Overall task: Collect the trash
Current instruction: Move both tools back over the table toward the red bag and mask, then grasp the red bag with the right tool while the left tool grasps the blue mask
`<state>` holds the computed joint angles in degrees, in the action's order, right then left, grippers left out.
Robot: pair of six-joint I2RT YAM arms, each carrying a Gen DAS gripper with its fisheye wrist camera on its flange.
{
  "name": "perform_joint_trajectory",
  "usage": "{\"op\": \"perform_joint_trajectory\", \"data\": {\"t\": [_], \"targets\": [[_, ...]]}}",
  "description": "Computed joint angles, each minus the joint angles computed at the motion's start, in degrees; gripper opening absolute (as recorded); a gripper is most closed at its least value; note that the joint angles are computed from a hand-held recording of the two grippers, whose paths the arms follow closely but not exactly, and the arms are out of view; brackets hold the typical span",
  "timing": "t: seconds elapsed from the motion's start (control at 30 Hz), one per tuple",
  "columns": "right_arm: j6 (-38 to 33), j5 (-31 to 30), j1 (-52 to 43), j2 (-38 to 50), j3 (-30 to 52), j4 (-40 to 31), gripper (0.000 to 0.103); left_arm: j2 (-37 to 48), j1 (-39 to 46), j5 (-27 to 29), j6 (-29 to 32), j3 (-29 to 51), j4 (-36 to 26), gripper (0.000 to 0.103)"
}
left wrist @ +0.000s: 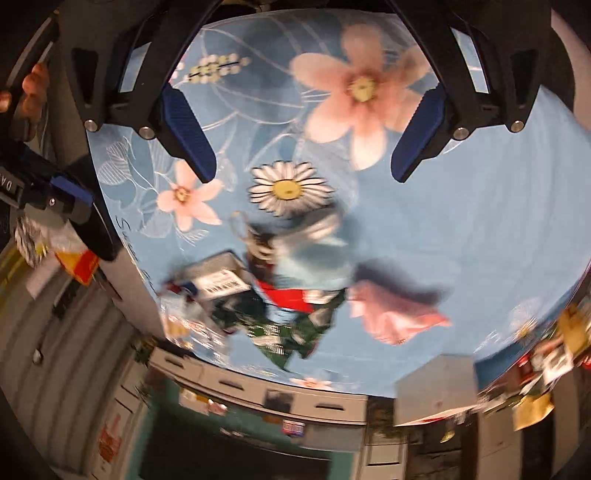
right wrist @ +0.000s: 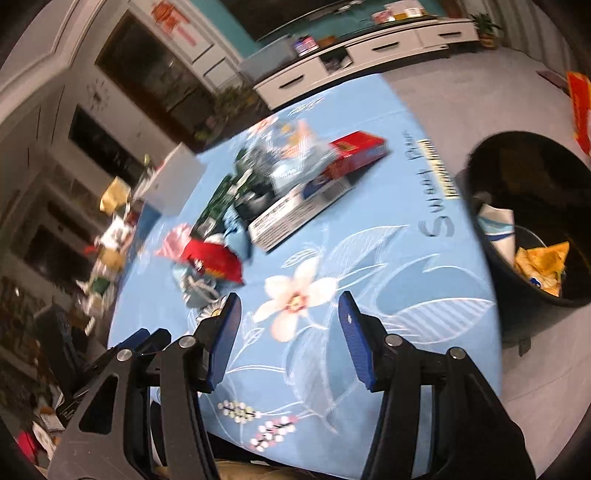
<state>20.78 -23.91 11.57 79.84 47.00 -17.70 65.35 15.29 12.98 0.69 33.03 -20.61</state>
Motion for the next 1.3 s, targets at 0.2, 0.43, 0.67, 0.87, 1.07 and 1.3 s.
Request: {"op": "perform_joint_trajectory", "data": {"t": [0.2,0.43,0.67,0.87,1.07,1.3], "targets": [[1.7,4.5,7.3,3.5,4.5,-0.8,0.054,0.7,5.8,5.0,2.3,-0.7,1.0,0.095],[2.6,7.3,11.7,7.9,9.1,-2.0,0.055,3.7,9.2,8.5,3.3,-0.9,3.1,0.095],[2.5,8.5,14.0,12.1,13.6,-3.0,0.055,6.8,10.3,10.2,3.5,-0.2,5.1,0.095],[2.2,7.8,15.2,16.0,17.8,-3.7,0.055,9.2,11.9,12.6,4.3,0.6,6.9,0.095],[0.9,7.7,17.4,21.0,23.2,-4.0,0.055,14.0,15.8,17.4,5.3,2.4,8.2,0.095],[-0.5,6.3,17.8,28.6,31.2,-4.8,0.055,17.9,13.7,18.4,4.1,4.6,10.2,0.095]]}}
